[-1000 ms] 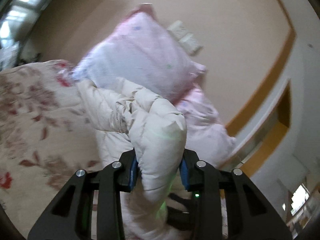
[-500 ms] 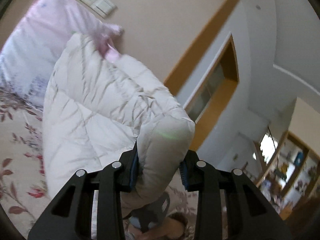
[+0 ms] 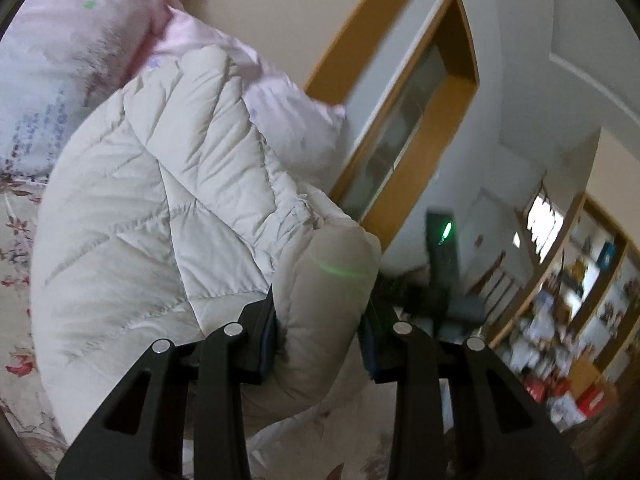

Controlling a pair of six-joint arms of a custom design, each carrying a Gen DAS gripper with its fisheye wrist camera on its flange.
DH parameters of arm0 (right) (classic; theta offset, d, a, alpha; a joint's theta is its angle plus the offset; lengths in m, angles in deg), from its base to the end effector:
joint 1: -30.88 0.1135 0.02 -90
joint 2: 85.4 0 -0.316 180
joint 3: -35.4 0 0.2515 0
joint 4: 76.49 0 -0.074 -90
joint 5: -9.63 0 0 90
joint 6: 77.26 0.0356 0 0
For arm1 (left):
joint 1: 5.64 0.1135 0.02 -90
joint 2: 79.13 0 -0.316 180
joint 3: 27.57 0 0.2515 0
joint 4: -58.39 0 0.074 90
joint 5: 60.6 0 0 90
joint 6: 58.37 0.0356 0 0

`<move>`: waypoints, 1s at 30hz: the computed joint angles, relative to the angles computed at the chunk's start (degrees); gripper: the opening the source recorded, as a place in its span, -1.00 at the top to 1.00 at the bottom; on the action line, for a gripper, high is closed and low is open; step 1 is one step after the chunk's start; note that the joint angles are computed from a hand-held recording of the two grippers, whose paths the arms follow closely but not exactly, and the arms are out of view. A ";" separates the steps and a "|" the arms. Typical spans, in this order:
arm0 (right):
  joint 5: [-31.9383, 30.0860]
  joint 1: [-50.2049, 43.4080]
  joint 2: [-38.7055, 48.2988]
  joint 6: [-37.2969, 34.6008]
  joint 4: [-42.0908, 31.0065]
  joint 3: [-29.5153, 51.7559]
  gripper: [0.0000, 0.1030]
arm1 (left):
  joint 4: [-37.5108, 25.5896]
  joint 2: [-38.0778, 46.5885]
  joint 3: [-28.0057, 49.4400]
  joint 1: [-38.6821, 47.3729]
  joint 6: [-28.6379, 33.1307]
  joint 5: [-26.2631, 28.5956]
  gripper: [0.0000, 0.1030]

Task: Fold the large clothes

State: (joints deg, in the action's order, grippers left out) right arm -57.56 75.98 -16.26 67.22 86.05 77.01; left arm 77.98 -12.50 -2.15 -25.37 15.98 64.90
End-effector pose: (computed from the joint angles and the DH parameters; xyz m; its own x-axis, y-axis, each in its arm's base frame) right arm 0.1552 0.1362 0.2170 -0.6639 0.3967 -0.6340 0.1393 0.8985 0.4164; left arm 0.1621 -0.0801 0.1999 -0.5452 -0.0378 -0.8375 0.6604 0.5960 -0.4568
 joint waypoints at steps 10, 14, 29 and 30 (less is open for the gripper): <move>-13.46 -7.38 -8.66 -3.40 12.04 -4.16 -0.67 | -7.49 11.41 4.49 -15.29 8.12 -15.62 0.31; -15.39 -5.29 -2.75 -5.92 11.53 0.30 -0.67 | -9.71 14.71 6.26 -17.50 10.11 -17.83 0.26; -9.65 -3.93 6.24 -10.43 2.73 11.86 -0.51 | -13.31 18.53 9.53 -20.99 9.09 -24.83 0.09; -9.14 -4.13 6.64 -10.55 1.78 12.48 -0.36 | -13.46 18.63 9.64 -21.15 9.01 -25.36 0.09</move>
